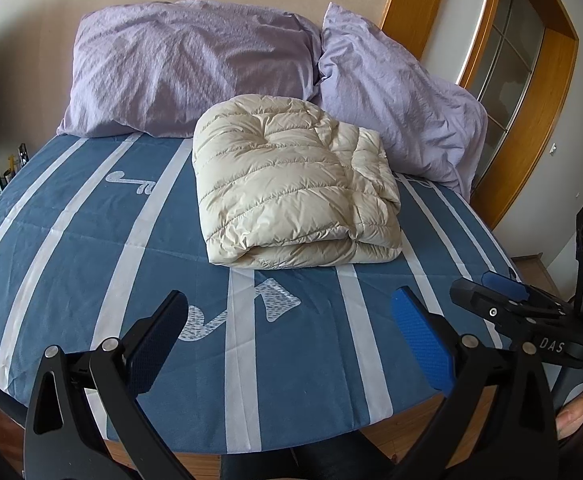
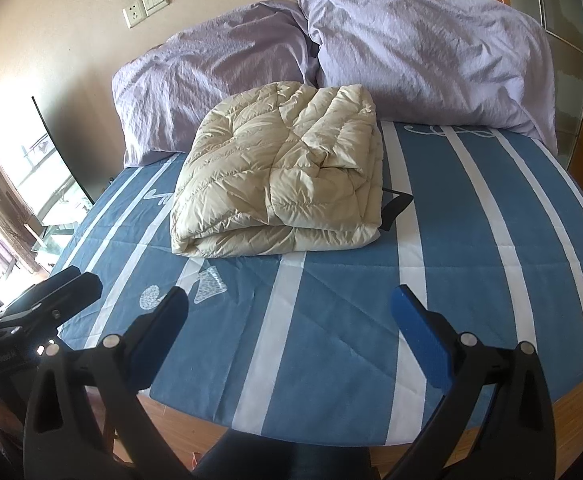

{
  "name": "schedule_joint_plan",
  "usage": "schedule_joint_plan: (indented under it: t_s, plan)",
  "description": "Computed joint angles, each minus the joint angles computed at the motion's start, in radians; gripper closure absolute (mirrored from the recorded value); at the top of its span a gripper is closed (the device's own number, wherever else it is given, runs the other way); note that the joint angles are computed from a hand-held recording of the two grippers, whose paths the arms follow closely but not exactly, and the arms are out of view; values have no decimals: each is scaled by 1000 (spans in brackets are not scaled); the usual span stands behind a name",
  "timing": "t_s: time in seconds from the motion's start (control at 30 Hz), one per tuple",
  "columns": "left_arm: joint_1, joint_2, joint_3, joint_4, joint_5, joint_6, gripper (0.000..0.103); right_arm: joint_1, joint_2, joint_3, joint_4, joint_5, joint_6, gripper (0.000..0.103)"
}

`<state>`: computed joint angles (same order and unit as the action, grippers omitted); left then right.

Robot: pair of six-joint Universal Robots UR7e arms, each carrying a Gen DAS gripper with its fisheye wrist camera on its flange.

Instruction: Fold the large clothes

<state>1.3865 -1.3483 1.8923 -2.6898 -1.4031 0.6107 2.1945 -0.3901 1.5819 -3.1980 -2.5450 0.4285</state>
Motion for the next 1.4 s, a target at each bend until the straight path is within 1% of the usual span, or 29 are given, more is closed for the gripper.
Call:
schedule_joint_plan:
  t_s: [0.67, 1.4]
  plan:
    - [0, 4, -5, 4, 1, 1, 1, -6, 3, -3, -9, 19, -9, 2]
    - [-3, 13, -1, -4, 3, 0, 1, -6, 4, -8, -3, 21, -6, 2]
